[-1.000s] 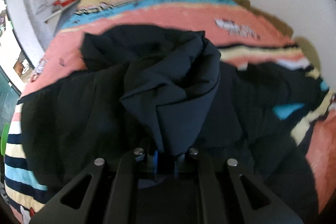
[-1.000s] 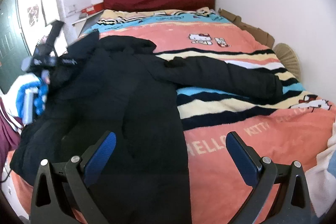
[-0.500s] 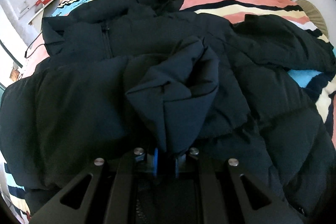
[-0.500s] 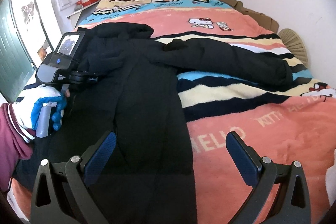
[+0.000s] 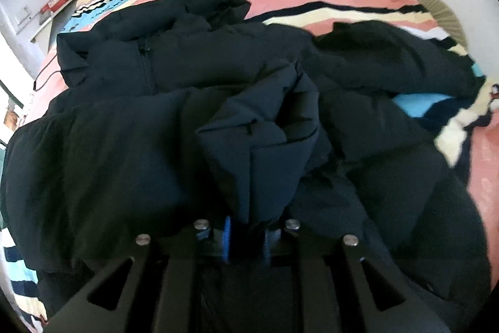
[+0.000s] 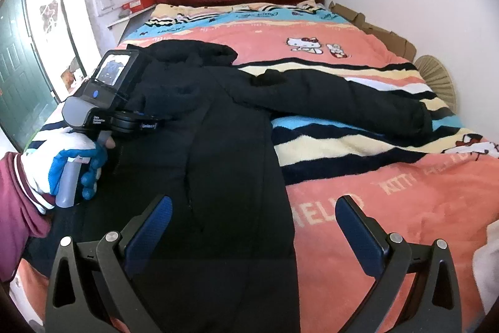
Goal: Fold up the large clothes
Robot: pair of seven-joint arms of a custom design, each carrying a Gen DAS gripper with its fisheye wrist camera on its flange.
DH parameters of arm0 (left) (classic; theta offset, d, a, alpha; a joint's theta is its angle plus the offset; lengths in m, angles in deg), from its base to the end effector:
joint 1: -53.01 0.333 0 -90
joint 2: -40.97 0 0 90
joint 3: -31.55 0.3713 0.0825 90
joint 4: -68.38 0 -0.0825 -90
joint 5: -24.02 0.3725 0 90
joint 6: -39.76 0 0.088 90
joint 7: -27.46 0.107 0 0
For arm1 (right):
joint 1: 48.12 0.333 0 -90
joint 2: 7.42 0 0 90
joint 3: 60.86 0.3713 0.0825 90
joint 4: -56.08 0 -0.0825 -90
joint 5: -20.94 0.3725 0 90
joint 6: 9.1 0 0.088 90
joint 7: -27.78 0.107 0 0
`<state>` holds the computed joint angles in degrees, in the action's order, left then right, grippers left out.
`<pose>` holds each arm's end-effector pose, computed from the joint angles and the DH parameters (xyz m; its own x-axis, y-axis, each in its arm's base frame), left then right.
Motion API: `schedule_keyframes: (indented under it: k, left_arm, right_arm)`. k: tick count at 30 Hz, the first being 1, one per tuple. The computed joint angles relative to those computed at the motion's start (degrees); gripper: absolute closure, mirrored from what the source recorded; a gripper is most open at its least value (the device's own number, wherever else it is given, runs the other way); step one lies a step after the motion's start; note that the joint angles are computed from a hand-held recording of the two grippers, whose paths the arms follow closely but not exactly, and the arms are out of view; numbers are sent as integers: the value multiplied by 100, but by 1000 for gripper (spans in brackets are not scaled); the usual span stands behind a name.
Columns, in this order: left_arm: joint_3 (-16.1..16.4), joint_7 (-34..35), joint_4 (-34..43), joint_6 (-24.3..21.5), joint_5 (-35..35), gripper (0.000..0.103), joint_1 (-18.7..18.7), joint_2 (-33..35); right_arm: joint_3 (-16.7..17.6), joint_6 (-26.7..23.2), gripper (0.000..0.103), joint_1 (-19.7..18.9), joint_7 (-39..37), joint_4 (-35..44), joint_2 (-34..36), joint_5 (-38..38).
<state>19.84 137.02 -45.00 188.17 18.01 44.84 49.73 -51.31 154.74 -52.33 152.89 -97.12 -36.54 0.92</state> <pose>0.5889 -0.2037 0.5038 -0.5594 -0.8282 -0.0342 -0.7299 0.5117 -0.4532 0.3780 0.0618 0.5240 -0.1967 -0.9800 -0.0290 -0.7303 0.1662 -0.6626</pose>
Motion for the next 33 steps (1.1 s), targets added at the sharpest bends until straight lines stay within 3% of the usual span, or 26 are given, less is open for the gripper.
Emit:
schedule_keyframes:
  k: [4, 6, 8, 15, 17, 21, 25, 33]
  left_arm:
    - [-104, 662, -44, -173, -786, 80, 150, -257]
    - [-122, 1027, -9, -322, -1283, 59, 188, -343]
    - [-113, 1276, -8, -349, -1651, 52, 175, -436]
    - [41, 1578, 2, -224, -2042, 52, 148, -609]
    - [142, 1819, -36, -58, -2235, 52, 241, -675]
    - [434, 1709, 66, 113, -1955, 52, 543, -595]
    - [635, 1256, 458, 49, -1572, 52, 919, -274]
    - [551, 1038, 1114, 97, -1326, 52, 1388, 356]
  right_arm:
    - [17, -45, 1, 22, 6, -34, -175, 28]
    - [40, -48, 1, 41, 2, -47, -239, 39]
    - [62, -59, 1, 66, -13, -49, -280, 51]
    - [120, -159, 1, 48, -35, -50, -390, 21]
    - [98, -176, 1, 41, -40, -41, -384, 28]
    - [79, -140, 0, 62, -80, 64, -195, 31]
    - [46, 53, 0, 199, -206, 411, 366, 24]
    - [-196, 620, 0, 894, -770, 1716, 2042, 194]
